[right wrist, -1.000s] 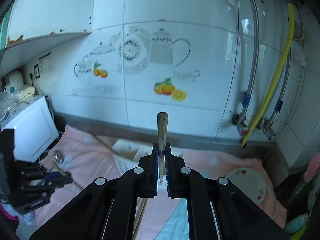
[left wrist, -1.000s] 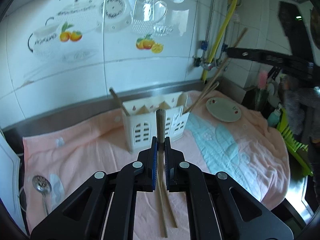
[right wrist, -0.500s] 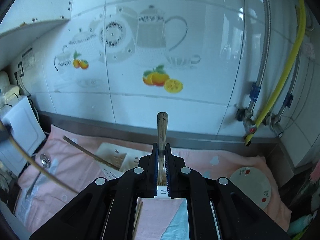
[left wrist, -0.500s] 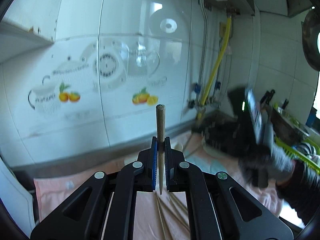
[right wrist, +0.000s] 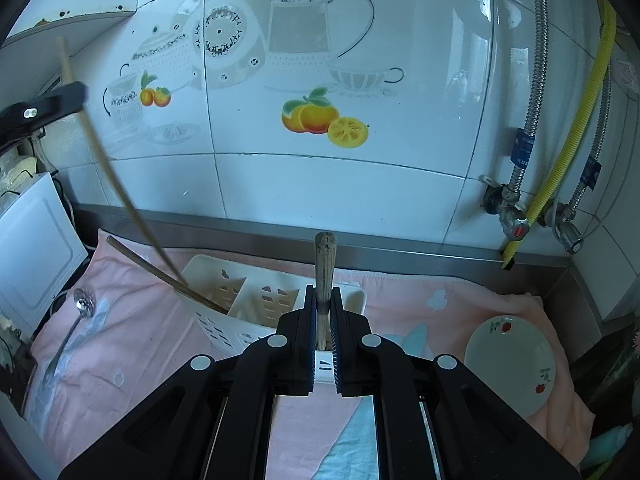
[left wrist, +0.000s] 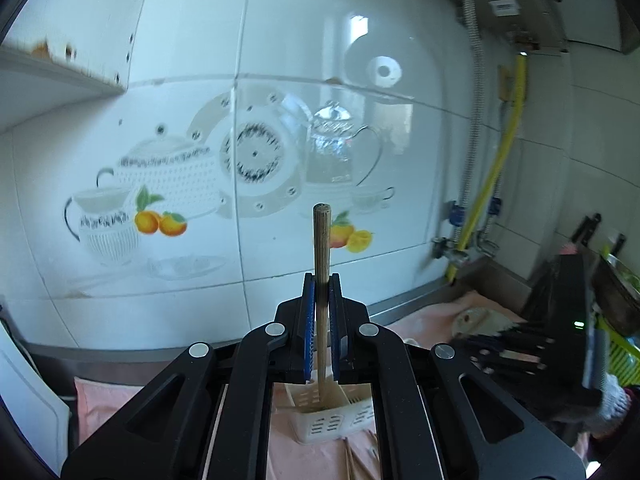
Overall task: Organize utensils
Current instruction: 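Lift both chopsticks upright and carry them above the white holder, then open both tools to drop the chopsticks into the holder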
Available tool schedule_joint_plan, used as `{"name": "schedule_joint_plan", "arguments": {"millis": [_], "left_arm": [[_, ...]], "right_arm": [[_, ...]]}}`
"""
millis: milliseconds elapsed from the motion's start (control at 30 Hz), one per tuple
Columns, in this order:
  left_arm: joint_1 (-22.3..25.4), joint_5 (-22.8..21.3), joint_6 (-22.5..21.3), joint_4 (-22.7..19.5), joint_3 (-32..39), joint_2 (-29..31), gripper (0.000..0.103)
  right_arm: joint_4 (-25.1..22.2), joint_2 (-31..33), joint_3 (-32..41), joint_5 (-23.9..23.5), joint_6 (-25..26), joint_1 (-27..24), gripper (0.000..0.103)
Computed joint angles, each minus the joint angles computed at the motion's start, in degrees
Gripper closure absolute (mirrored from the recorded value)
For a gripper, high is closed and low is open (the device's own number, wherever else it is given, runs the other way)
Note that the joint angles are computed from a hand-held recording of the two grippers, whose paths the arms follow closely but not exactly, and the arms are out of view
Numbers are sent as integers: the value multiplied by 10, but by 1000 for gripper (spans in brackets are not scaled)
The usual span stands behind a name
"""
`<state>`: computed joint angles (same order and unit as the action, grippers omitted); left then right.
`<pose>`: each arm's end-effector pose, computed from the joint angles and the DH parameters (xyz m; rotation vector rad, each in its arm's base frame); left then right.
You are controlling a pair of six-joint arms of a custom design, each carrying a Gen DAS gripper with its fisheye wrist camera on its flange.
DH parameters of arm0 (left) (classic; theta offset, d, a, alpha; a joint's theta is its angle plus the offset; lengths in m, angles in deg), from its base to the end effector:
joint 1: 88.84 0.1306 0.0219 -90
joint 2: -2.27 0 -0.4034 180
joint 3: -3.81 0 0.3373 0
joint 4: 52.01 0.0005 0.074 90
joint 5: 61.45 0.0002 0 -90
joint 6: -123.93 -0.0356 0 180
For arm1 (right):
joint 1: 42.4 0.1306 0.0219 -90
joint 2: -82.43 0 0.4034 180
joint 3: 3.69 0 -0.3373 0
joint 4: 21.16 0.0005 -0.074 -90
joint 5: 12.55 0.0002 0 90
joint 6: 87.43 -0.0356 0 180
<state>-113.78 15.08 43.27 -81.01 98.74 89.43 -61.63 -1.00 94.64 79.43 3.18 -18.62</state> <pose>0.3998 -0.1773 0.5396 0.1073 1.9315 -0.1713 0.4496 0.1962 0.4730 -0.4574 2.2051 0.1790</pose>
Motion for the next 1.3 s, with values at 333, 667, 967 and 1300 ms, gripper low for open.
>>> {"name": "schedule_joint_plan", "arguments": {"millis": [333, 667, 967, 1300], "left_arm": [[25, 49, 47, -5, -26, 24, 98], [22, 57, 49, -24, -33, 21, 93], [8, 35, 50, -6, -82, -36, 53], [-31, -17, 50, 14, -180, -128, 18]], "right_arm": [[11, -8, -11, -11, -1, -5, 96], [23, -33, -23, -3, -5, 1, 80], [53, -95, -84, 17, -10, 11, 45], [90, -172, -197, 24, -25, 35, 25]]}}
